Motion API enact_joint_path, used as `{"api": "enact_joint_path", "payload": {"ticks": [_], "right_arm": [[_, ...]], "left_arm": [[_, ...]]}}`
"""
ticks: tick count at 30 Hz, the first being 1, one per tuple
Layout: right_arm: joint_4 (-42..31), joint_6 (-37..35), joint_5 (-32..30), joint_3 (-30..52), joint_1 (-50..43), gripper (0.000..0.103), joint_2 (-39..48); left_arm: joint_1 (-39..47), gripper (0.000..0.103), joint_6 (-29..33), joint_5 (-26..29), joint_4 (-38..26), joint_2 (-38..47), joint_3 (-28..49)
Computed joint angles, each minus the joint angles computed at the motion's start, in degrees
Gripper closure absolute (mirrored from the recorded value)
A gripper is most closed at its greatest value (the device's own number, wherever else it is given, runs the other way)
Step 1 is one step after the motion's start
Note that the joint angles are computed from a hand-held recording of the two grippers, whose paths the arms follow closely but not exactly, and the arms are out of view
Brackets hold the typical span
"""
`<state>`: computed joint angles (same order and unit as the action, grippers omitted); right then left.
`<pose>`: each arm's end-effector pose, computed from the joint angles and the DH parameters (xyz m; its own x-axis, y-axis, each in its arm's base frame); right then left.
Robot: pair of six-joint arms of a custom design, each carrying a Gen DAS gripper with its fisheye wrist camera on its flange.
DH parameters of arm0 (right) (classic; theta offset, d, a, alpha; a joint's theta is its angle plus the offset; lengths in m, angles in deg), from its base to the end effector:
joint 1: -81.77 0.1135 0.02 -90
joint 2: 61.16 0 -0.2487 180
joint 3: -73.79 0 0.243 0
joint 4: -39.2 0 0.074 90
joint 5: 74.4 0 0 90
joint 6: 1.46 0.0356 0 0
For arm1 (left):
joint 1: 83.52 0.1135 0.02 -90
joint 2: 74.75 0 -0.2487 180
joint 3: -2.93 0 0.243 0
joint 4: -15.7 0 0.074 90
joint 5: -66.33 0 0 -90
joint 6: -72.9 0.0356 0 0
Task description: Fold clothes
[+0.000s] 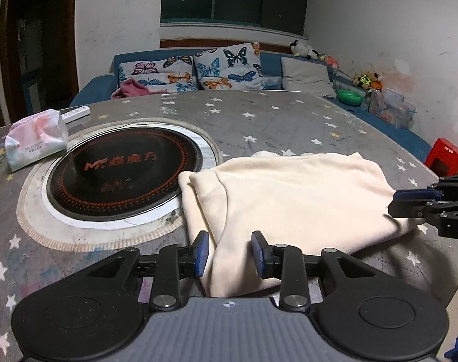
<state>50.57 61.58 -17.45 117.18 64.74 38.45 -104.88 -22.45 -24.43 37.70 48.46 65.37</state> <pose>0.2641 -0.0606 0.0835 -0.5447 -0.2306 -0.8063 -0.4164 0.9089 0.0214 0.3357 -0.1308 0.0409 -0.6137 0.1399 -0.7770 0.2986 0.9522 -0.0644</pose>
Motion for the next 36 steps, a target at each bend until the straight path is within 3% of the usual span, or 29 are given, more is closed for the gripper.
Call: {"api": "enact_joint_path", "payload": {"ticks": [11,13,36], "right_arm": [[4.26,3.24,1.67,-0.37,4.11,0.075,3.51],[5.12,3.59,1.86,-1.36,4.17,0.067,2.54],[7.36,5.65,4.22,-0.77,7.95,0.063,4.21]], "left_arm": [[-0.76,0.049,-2.5,-3.0,-4.28,-0.68,0.59],[-0.88,0.045,-2.88,-3.34,-4.68,-0.58,0.72],[-0.53,0.035,-4.21,-3.8,-4.21,-0.26,-0.32]]}}
